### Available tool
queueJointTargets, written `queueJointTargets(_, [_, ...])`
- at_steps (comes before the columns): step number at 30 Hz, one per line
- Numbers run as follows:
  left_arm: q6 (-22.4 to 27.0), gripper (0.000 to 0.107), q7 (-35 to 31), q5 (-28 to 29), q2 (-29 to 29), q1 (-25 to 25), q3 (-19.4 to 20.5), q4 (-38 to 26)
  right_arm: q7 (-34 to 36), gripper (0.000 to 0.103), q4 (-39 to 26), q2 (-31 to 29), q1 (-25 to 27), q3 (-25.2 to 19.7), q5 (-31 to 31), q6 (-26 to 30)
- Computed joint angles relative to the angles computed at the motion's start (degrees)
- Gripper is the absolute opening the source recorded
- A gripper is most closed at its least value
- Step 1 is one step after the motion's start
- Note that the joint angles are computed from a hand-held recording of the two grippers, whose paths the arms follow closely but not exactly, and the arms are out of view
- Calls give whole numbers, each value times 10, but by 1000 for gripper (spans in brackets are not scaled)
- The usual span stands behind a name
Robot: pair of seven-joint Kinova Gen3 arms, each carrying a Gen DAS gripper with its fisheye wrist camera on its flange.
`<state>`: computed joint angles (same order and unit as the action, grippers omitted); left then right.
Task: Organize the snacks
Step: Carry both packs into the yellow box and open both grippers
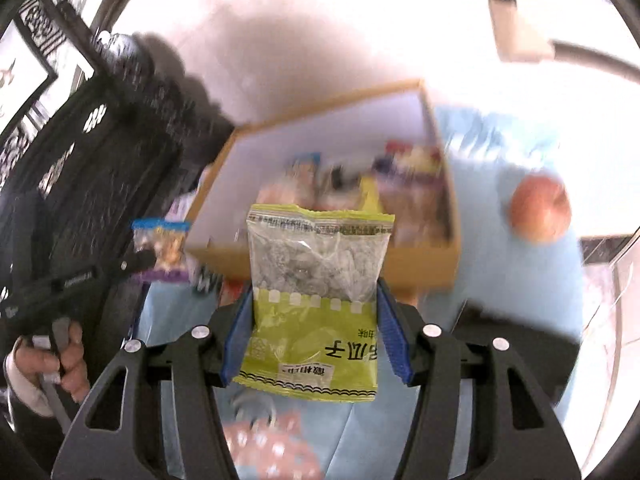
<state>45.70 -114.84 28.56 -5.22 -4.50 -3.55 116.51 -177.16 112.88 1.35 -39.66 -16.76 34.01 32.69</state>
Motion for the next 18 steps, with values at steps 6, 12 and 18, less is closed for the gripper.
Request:
queueJointTargets(6, [-39, 19, 37, -7, 50, 23, 33, -31, -36, 58, -47, 46, -24, 12, 123, 62])
queueJointTargets(12, [-93, 88, 136, -55, 91, 52, 50, -50, -69, 73, -95, 120, -167, 118, 229, 195])
queueJointTargets(18, [-117, 90, 106, -43, 71, 32, 49, -23, -119, 78, -69, 113, -118, 35, 268, 240])
